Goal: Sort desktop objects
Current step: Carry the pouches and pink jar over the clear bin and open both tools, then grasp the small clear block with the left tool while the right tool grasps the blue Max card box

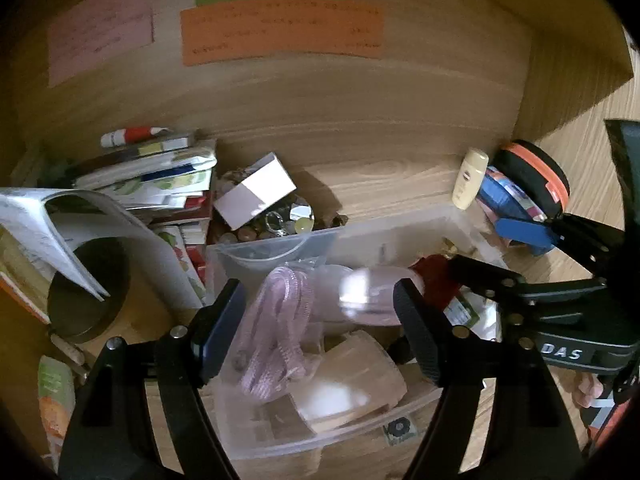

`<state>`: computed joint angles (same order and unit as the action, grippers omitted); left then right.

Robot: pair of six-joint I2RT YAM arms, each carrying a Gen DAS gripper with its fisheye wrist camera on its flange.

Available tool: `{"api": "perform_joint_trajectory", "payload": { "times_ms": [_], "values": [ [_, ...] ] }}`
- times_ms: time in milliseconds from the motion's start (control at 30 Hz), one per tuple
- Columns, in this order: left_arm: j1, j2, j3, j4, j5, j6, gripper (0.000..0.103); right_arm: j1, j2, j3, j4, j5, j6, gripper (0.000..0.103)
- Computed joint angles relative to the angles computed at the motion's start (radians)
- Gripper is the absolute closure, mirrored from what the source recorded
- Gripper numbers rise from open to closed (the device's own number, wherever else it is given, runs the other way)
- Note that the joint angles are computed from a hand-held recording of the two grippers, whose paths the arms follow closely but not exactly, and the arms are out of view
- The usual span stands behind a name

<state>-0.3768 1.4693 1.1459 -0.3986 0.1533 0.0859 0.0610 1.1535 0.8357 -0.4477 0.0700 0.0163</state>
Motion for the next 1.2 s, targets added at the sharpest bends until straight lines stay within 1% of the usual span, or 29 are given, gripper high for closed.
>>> {"api": "perform_joint_trajectory", "payload": {
  "times_ms": [100, 200, 233, 300, 367, 500, 667, 900, 1200],
  "values": [
    [0.006, -0.021, -0.005, -0.023, -0.013, -0.002, 0.027, -0.002, -0.058, -0.014, -0.026, 0.004, -0.005, 0.033],
    [0.008, -0.048, -0.015, -0.047, -0.021, 0.002, 0.027, 0.001, -0.133, -0.038, -0.048, 0.013, -0.009, 0.022],
    [0.011, -0.067, -0.027, -0.056, -0.023, 0.007, 0.026, 0.005, -0.161, -0.048, -0.055, 0.019, -0.009, 0.022],
    [0.013, -0.097, -0.044, -0.068, -0.029, 0.012, 0.02, 0.012, -0.207, -0.062, -0.076, 0.026, -0.011, 0.022],
    [0.02, -0.143, -0.072, -0.083, -0.022, 0.021, 0.015, 0.017, -0.253, -0.076, -0.1, 0.03, -0.01, 0.022],
    [0.031, -0.221, -0.123, -0.12, -0.01, 0.04, 0.012, 0.023, -0.338, -0.1, -0.153, 0.02, -0.002, 0.022],
    [0.023, -0.306, -0.197, -0.157, -0.03, 0.068, 0.011, 0.048, -0.424, -0.15, -0.201, 0.024, 0.017, 0.021],
    [0.01, -0.373, -0.294, -0.193, -0.037, 0.101, 0.011, 0.128, -0.498, -0.239, -0.238, 0.096, 0.067, 0.021],
    [0.002, -0.374, -0.396, -0.201, -0.012, 0.141, 0.011, 0.171, -0.551, -0.339, -0.266, 0.131, 0.121, 0.021]
  ]
}}
